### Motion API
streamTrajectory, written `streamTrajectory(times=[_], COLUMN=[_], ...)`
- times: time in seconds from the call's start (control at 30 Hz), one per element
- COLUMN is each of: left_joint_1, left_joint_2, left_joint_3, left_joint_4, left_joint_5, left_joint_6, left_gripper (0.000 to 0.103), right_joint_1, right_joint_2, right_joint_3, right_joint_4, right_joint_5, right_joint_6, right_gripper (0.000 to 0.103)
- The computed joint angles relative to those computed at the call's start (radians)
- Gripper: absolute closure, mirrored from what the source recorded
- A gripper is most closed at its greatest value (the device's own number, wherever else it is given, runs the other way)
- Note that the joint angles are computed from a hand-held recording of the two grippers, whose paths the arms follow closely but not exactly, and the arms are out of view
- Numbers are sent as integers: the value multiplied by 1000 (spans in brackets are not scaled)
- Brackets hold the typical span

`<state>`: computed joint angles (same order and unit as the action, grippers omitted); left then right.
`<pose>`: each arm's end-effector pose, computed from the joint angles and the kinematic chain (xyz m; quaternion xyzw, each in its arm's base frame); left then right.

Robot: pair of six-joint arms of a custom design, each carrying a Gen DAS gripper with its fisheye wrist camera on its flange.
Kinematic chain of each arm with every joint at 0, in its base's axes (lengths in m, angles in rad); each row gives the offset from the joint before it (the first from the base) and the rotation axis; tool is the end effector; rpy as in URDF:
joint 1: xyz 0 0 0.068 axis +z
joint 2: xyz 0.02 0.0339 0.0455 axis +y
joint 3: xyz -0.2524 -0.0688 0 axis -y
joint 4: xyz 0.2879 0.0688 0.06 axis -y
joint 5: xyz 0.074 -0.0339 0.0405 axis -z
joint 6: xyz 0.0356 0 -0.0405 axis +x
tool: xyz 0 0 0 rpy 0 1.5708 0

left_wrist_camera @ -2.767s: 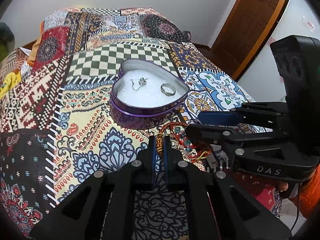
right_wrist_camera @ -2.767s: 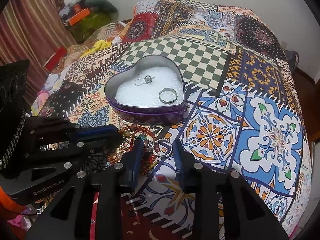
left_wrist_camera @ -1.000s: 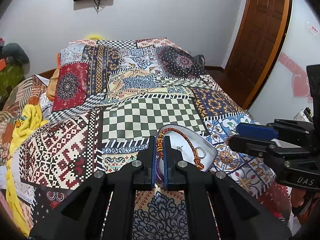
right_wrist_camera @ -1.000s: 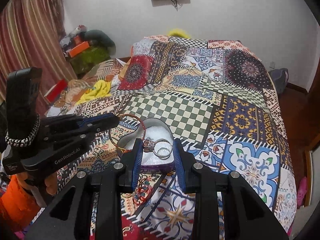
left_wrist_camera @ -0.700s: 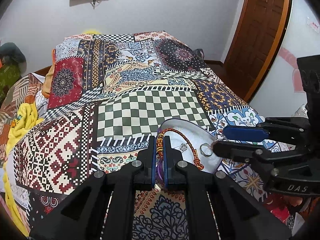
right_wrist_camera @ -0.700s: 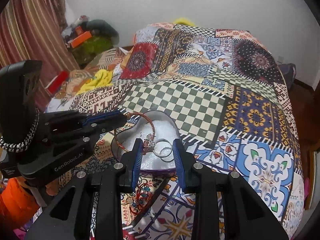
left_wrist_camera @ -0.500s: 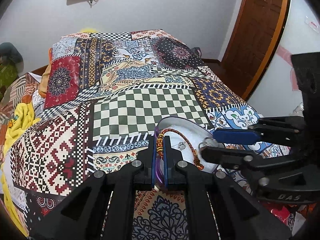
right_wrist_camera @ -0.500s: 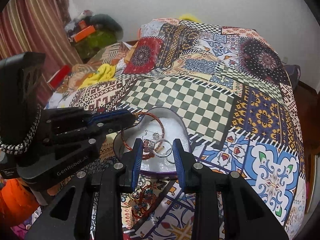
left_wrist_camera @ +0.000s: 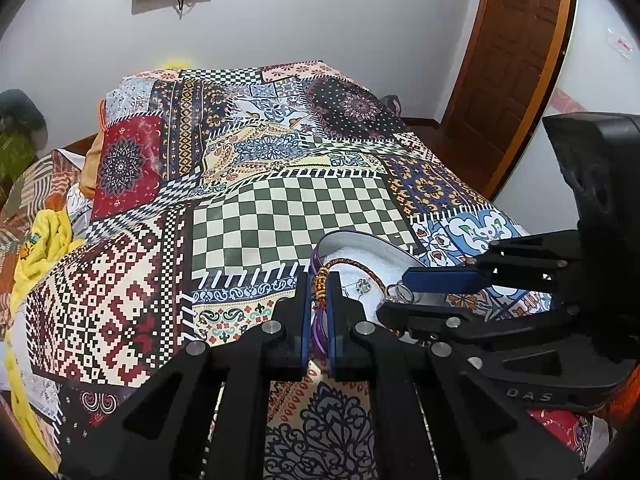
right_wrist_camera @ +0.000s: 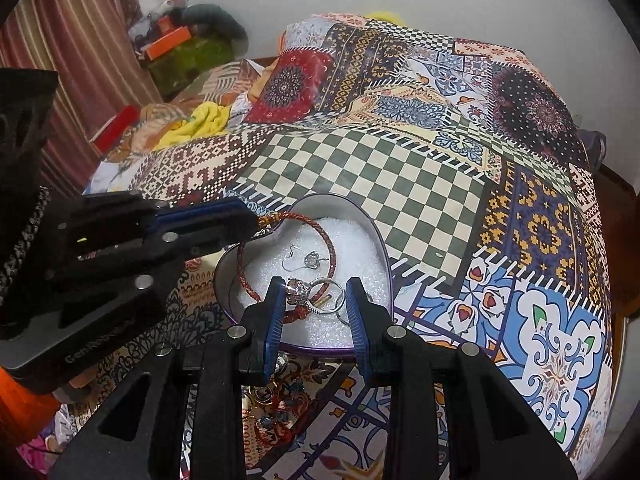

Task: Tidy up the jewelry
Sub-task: 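Lower the bracelet into the tin with the left tool while the right tool releases the ring inside, then withdraw both tools from the tin toward the jewelry on the bed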

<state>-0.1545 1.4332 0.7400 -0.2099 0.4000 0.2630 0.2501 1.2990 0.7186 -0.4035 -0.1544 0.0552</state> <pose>0.3055 -0.0616 0.1418 0.2556 0.8924 -0.1700 0.3309 0.2761 0.0762 0.1580 -0.1151 0.9477 0.1168 0.2738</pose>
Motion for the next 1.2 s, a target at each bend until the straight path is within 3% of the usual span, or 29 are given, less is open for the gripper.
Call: streamTrajectory(times=[0.33,0.73,0.8,0.87,0.93,1.0,1.2], left_joint_1=[16,33,33,32,36,40,47], left_joint_2=[-68,-221,-262,-304,-342,-383,-445], left_joint_3=[-16,-72,-88,-105,-119,-133,-157], left_joint_4=[-43,-151,-175,-193,-206,-227,-288], left_joint_5=[-4,-9,-9,-12,-10,-3,1], left_joint_6=[3,33,42,48,51,54,66], left_gripper=[98,94,91,79,69,68,67], right_joint_1=[29,79,83,89,98,106,125], right_joint_2=[-43,-247,-283,-322,-357,-399,-492], right_joint_3=[-4,-53,-60,-70,-80,-92,-121], right_joint_4=[-17,-103,-121,-142,-160,-177,-229], right_joint_5=[56,142,152,165,180,192,219], right_joint_6=[12,36,42,49,59,73,112], right_gripper=[75,74,74,73,66,59,59])
